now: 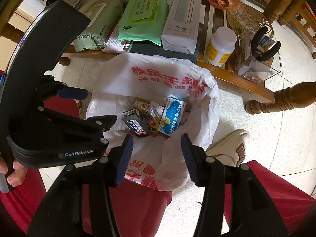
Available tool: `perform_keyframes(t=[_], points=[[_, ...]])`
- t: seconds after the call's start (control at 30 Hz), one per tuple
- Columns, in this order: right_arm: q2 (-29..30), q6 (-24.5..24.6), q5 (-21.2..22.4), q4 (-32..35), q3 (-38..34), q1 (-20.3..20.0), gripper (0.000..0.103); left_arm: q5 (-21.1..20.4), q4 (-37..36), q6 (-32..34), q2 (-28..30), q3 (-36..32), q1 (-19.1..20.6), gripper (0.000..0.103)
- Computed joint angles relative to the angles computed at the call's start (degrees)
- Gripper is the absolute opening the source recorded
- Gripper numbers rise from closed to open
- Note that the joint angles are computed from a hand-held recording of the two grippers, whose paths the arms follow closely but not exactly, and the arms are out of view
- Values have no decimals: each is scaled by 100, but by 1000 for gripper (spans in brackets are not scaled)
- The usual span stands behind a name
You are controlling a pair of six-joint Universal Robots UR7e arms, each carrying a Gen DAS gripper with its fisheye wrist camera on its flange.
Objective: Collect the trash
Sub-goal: 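Open the left tool over the bag while the right tool releases the medicine box, then raise both tools back over the table toward the red box and clear tray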
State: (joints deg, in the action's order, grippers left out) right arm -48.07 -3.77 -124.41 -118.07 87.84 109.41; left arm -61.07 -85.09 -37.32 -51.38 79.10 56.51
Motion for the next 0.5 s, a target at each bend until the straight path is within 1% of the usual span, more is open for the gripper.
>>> perform_keyframes(t=[0.2,0.3,0.33,0.43,0.47,0.5], points=[[-16,-10,23,-37,11,16,51,-5,32,-69,-27,-1,0,67],[-49,-17,15,-64,31,49,54,22,123,-155,-63,-8,-32,71],[-69,-17,14,-60,33,62,57,13,154,-192,-94,-7,-47,72],[-184,-20,125,-46,49,114,62,-93,246,-376,-246,-6,-115,75],[-250,-39,175,-35,50,154,67,-112,263,-430,-300,0,-141,75],[-289,-57,204,-31,46,178,70,-109,268,-548,-420,42,-207,76]])
